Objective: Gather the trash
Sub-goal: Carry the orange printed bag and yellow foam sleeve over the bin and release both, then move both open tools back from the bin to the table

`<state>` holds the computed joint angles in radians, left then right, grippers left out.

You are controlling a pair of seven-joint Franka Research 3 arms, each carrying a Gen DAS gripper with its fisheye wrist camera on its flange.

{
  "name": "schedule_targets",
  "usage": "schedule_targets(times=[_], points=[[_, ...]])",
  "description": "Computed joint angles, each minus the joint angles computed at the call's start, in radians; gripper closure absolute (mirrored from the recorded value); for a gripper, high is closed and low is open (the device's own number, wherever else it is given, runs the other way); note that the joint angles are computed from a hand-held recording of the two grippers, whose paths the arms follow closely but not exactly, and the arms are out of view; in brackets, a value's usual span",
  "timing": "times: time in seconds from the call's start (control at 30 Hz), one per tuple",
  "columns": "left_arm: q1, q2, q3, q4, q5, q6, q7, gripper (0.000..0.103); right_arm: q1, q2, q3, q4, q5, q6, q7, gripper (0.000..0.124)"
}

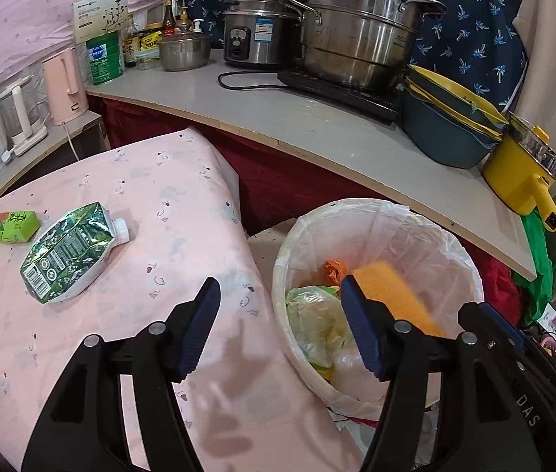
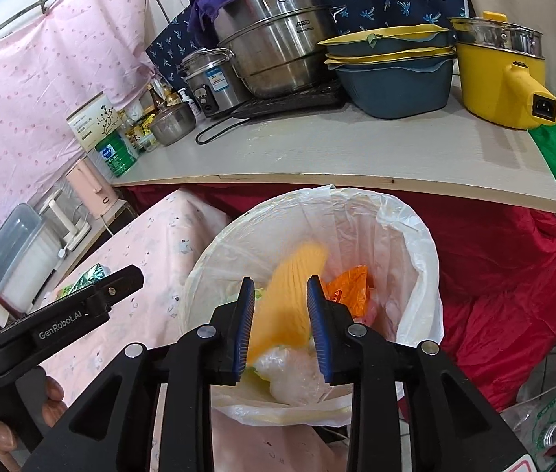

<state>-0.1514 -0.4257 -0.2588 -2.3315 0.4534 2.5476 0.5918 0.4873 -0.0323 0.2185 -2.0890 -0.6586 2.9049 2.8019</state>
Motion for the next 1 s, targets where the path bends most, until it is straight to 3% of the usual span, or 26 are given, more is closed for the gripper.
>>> schedule_targets(times=[0.3,0.47,1.0], points=[[0.008,-0.091,0.008,-0.056,-0.004,-0.023,-0.011,0.039,0.021,0.002,0.016,0.047,-0.029,-0.016,0.002,0.090],[0.012,-0.156,0.012,-0.089,-0.013,-0.059,-0.009,0.036,0.038,0.001,0.029,0.079,-0.102,-0.036,0.057,0.076],[0.053,-0.434,0.051,-0.228,-0.037,-0.181,0.010,0.033,0.156,0.063,0.036,0.220,-0.124,-0.088,0.012,0.070]])
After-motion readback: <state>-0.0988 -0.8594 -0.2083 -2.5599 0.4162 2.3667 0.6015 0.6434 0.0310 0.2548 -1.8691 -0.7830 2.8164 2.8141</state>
